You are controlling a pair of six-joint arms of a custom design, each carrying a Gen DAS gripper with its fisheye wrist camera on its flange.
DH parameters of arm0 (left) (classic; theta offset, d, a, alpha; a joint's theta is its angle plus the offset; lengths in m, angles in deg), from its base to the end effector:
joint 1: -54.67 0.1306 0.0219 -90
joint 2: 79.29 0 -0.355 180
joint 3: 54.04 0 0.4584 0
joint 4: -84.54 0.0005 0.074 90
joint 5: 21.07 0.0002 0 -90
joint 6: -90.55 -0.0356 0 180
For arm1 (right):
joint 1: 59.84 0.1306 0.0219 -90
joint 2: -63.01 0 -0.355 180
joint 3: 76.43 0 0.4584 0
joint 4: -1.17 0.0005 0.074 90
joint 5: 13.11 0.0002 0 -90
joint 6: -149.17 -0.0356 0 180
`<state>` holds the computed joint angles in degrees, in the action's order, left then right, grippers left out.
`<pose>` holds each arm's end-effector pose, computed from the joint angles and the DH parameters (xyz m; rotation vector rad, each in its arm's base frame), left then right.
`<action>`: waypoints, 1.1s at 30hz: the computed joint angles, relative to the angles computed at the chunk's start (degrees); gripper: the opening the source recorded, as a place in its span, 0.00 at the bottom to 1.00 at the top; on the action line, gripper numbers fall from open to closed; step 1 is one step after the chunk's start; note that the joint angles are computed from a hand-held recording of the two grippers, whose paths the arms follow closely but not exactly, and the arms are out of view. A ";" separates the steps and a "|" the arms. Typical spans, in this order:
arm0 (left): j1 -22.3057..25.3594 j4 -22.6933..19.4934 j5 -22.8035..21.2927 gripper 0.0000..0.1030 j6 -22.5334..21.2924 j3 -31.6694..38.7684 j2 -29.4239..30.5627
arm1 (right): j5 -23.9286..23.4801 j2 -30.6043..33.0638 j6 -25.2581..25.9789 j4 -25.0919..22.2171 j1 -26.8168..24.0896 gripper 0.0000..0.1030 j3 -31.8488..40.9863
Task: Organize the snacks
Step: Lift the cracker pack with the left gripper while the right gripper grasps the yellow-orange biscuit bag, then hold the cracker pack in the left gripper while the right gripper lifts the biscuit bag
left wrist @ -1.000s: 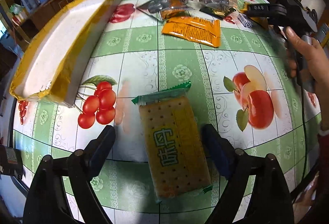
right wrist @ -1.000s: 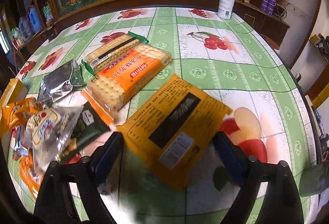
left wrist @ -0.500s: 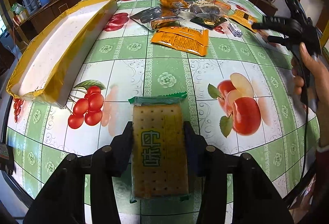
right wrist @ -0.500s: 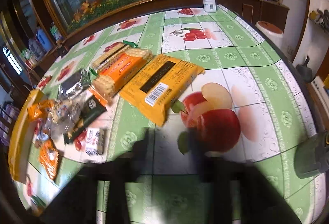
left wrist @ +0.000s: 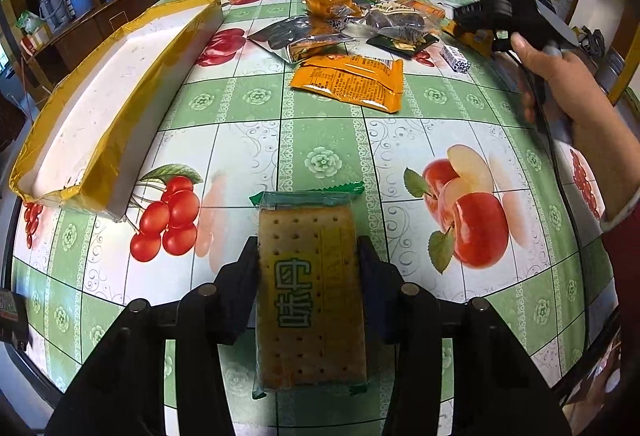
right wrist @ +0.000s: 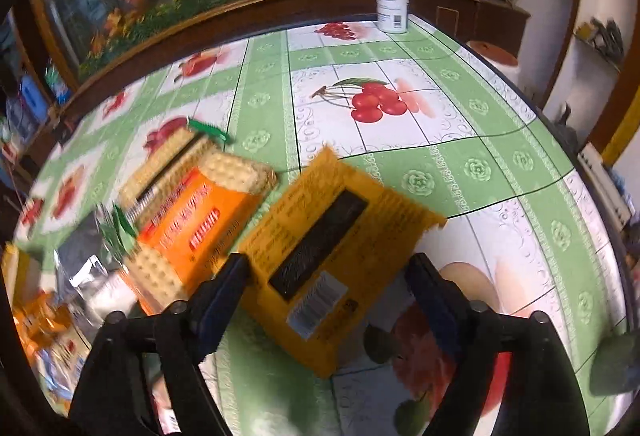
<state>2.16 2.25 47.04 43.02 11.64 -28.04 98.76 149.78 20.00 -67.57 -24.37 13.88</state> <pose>0.1829 -0.2174 0.4225 0.1297 2.6023 -0.0353 0.4186 0.2813 0.4161 0.1922 2.5663 -0.0523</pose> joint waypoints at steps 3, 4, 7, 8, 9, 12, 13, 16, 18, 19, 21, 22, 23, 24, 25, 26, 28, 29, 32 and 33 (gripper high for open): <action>-0.14 0.89 -0.57 0.43 -0.08 -0.53 -0.61 | -0.74 -4.31 1.78 0.95 0.92 0.43 -3.85; -0.20 1.05 -0.71 0.43 0.01 -0.59 -0.65 | -1.73 -6.47 1.90 1.57 1.06 0.42 -5.67; -0.20 1.40 -0.61 0.43 0.29 -0.69 -0.85 | -5.28 -12.48 1.45 4.04 1.23 0.15 -10.32; -0.20 1.47 -0.57 0.43 0.56 -0.76 -0.95 | -7.31 -14.20 1.17 5.07 1.17 0.13 -11.53; -0.25 1.46 -0.54 0.43 0.77 -0.74 -0.95 | -7.81 -15.33 0.71 5.02 1.33 0.11 -12.15; -0.73 1.23 -1.06 0.43 0.97 -0.59 -0.58 | -4.89 -14.01 -1.44 0.33 1.78 0.22 -10.39; -0.88 1.13 -1.21 0.43 1.04 -0.52 -0.42 | -5.95 -13.17 -2.85 -0.33 1.05 0.44 -9.76; -0.93 1.18 -0.75 0.43 1.21 -0.49 -0.49 | -3.96 -10.57 -5.14 -0.80 0.24 0.67 -7.61; -0.91 1.26 -0.57 0.43 1.17 -0.50 -0.54 | -2.21 -7.82 -6.49 -1.68 -0.24 0.72 -5.45; -0.79 1.27 -0.47 0.43 1.07 -0.47 -0.51 | -1.67 -5.95 -6.74 -2.07 -0.59 0.77 -4.00; -0.55 1.39 -0.33 0.43 0.90 -0.40 -0.38 | -1.41 -3.29 -7.20 -2.75 -1.26 0.82 -1.93; -0.51 1.49 -0.37 0.43 0.81 -0.37 -0.30 | -1.02 -2.40 -6.81 -2.83 -1.38 0.82 -1.30; -0.39 1.70 -0.31 0.43 0.68 -0.37 -0.27 | -0.11 -1.56 -6.01 -2.75 -1.39 0.80 -0.88; -0.24 1.93 -0.15 0.43 0.57 -0.45 -0.37 | 0.45 -1.60 -5.49 -2.08 -1.38 0.80 -1.24; -0.09 2.17 0.03 0.43 0.48 -0.57 -0.59 | 0.98 -1.78 -4.84 -1.74 -1.34 0.79 -1.61; 0.10 2.39 0.13 0.43 0.43 -0.73 -0.81 | 2.40 -2.11 -4.03 -1.80 -0.97 0.66 -1.96; 0.37 2.64 0.12 0.43 0.29 -0.92 -1.02 | 2.26 -3.91 -3.41 -0.77 -0.97 0.50 -3.53; 0.47 2.69 0.18 0.43 0.18 -0.94 -1.06 | 1.35 -4.79 -2.64 -0.43 -1.14 0.45 -4.16; 0.57 2.93 0.28 0.43 0.27 -0.98 -1.08 | -0.46 -5.87 -3.47 -3.94 -1.29 0.52 -4.24; 0.57 3.03 0.28 0.43 0.40 -0.95 -1.00 | -0.03 -5.72 -5.04 -6.17 -1.26 0.60 -3.66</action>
